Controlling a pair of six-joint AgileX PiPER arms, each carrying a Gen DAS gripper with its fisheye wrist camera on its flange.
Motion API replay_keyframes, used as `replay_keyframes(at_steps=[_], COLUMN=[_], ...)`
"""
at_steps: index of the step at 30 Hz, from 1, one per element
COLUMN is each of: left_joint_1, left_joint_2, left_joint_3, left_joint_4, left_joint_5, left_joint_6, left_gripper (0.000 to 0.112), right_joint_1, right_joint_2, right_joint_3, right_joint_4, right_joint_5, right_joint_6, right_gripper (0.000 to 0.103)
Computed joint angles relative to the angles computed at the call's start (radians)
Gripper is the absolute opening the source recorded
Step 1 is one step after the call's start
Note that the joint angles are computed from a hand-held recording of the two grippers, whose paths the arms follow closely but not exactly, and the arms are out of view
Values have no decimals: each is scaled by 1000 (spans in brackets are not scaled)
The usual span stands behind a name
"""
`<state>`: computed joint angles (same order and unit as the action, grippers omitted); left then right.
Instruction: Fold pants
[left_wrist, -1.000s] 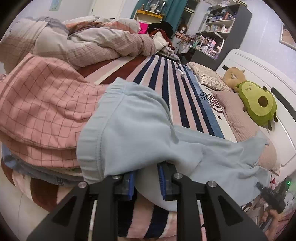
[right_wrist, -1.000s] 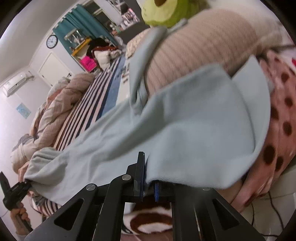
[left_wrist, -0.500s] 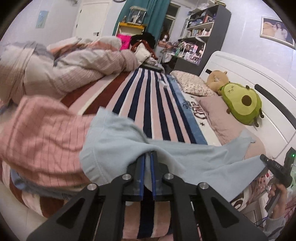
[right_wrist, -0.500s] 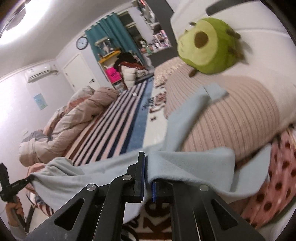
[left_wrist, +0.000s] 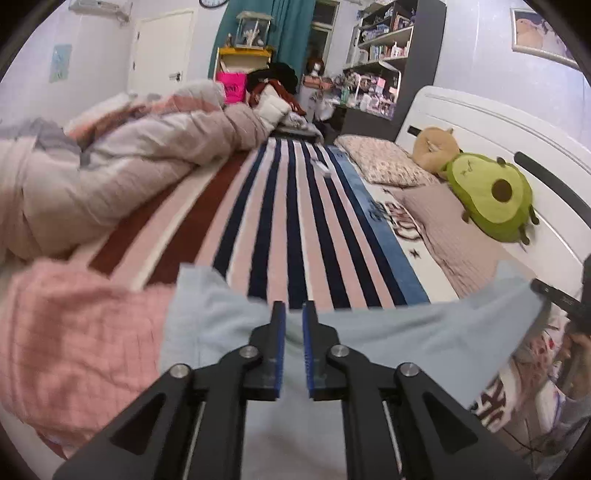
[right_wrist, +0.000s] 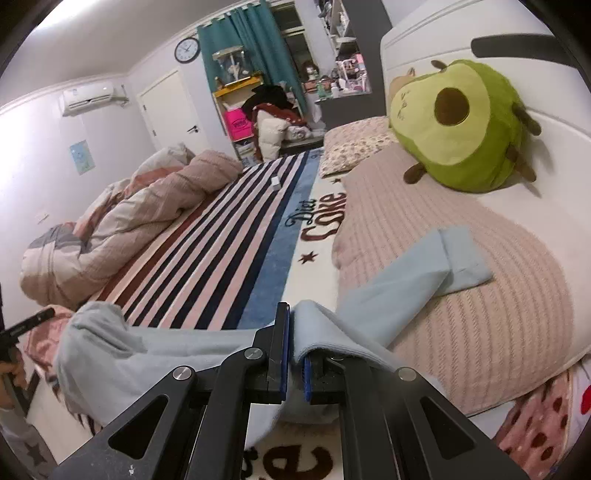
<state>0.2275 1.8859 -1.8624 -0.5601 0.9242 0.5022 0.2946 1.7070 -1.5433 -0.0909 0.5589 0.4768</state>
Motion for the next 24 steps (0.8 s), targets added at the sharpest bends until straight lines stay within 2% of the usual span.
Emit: replay_keyframes(at_steps=[1, 3, 9, 12, 16, 18, 22, 23, 24], left_joint_1=[11, 46, 147, 178, 180, 204, 239, 229, 219], left_joint_2=[-21, -58, -213, -239, -245, -218, -165, -166, -171], left_joint_3=[46, 130, 469, 580, 692, 717, 746, 746, 746], left_joint_4=[-22, -81, -229, -235, -146, -204, -395, -396, -393], left_joint_5=[-3, 8, 43, 61, -54, -72, -61, -71, -74], left_joint_6=[16, 42, 160, 183, 115, 155, 308, 307, 309], left_gripper=[29, 51, 59, 61, 61, 61, 60, 57, 45], right_joint_1=[1, 3, 30, 36, 43, 47, 53, 55, 59], right_joint_2=[-9, -23, -93, -133, -163, -171, -174, -175, -175], right_joint_3=[25, 64, 188, 240, 271, 287, 301, 302, 301], right_joint_4=[16, 31, -9, -11, -23, -17, -12, -13, -20], right_joint_5=[-17, -39, -76, -89, -82, -88, -100, -102, -101], right_joint_6=[-7, -9, 66, 87, 107, 110, 119, 123, 132], right_gripper=[0, 0, 0, 1, 1, 1, 1, 1, 1])
